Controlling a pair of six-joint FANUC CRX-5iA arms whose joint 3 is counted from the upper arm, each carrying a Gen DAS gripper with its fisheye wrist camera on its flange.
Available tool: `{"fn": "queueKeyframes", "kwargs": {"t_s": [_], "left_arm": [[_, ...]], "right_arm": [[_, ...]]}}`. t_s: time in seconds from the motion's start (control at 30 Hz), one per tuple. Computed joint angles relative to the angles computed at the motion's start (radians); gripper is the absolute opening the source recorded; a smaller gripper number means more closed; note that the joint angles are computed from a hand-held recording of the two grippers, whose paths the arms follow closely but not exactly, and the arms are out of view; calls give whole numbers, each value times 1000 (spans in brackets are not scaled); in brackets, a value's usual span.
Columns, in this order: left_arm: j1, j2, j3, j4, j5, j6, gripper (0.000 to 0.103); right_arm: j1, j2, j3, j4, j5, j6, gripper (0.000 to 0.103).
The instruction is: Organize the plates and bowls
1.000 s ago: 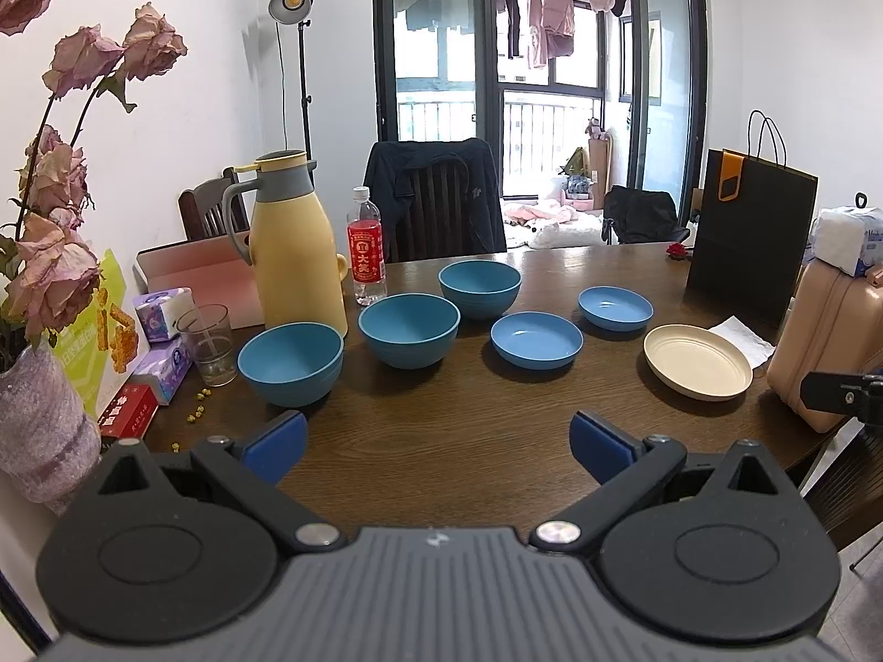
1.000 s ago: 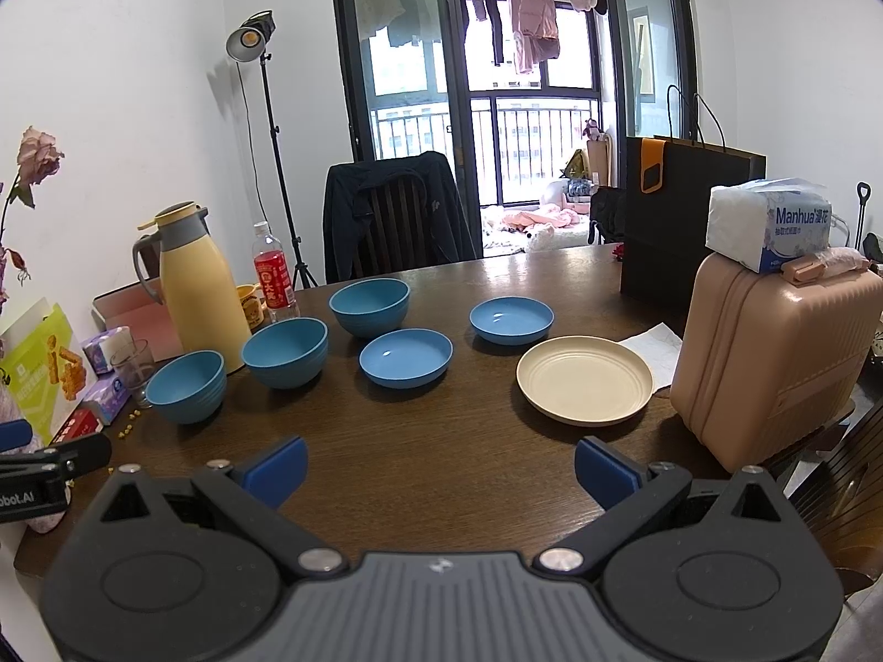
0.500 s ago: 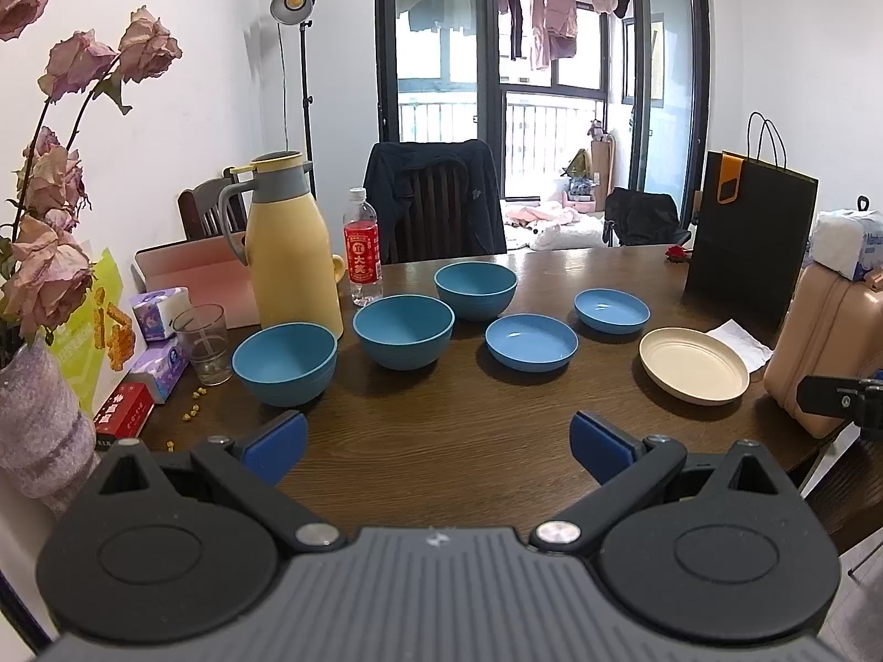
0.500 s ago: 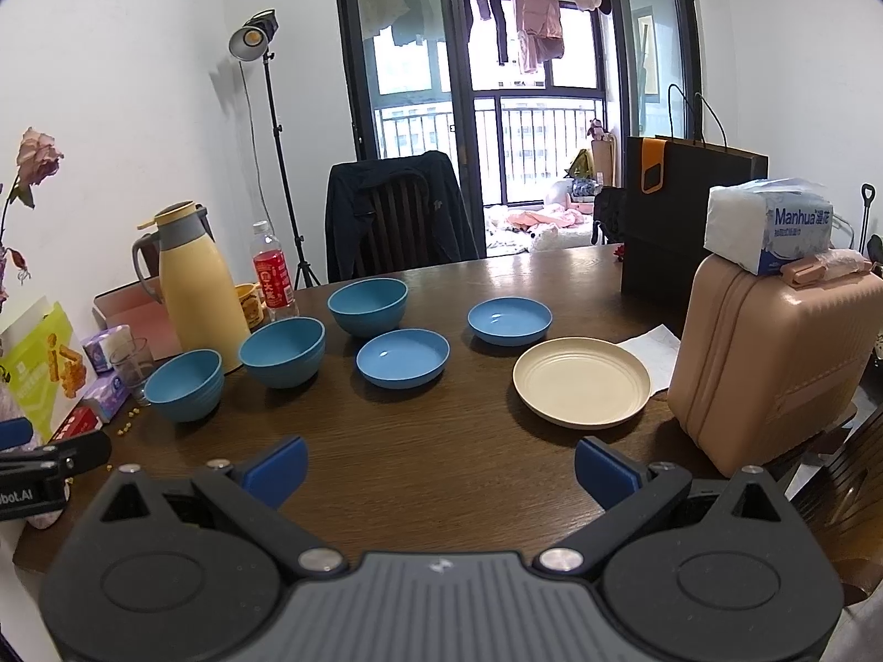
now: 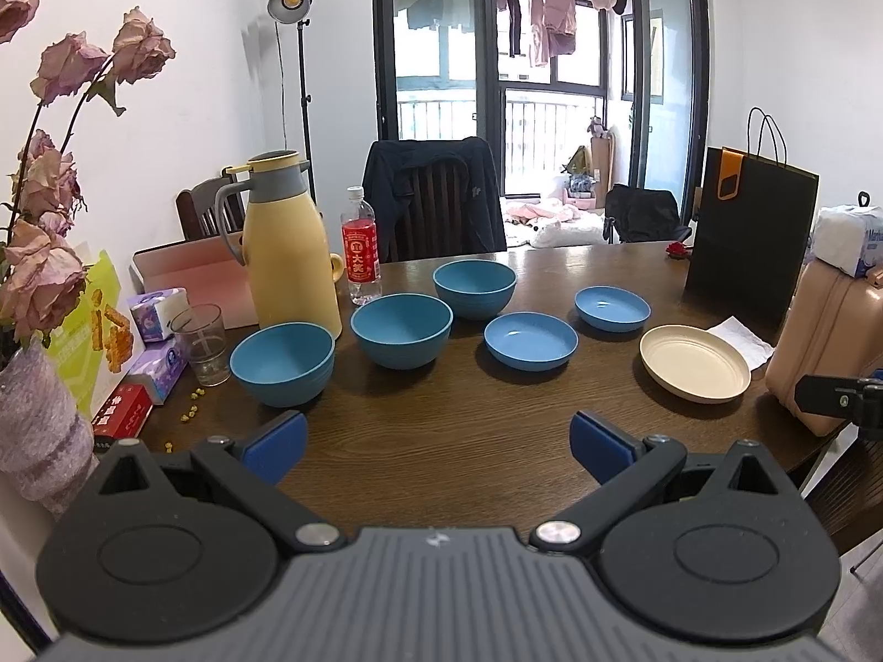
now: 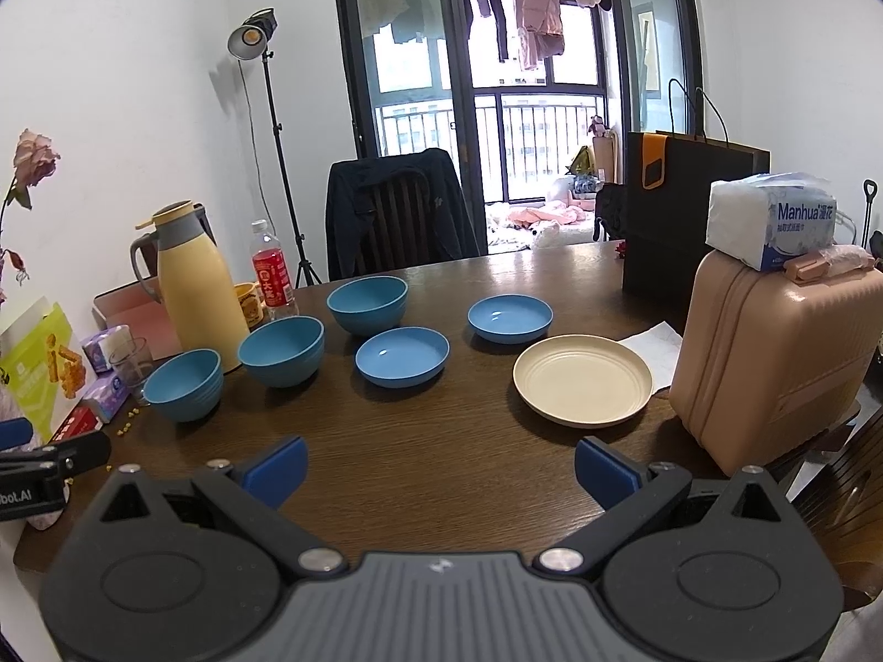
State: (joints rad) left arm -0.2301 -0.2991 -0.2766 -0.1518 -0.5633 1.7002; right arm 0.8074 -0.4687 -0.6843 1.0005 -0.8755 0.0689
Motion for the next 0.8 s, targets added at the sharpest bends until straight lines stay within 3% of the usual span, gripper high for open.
{"fn": "queueKeyframes", "kwargs": {"t_s": [0.33,0.8], "left_arm": [[-48,46,52,-53,-17,49,103],[-226,176,217,-284,-112,312,103]], "right_arm": [[-56,-6,2,-37,36,49,103],[-210,-30,9,-167,106,266,103]]}}
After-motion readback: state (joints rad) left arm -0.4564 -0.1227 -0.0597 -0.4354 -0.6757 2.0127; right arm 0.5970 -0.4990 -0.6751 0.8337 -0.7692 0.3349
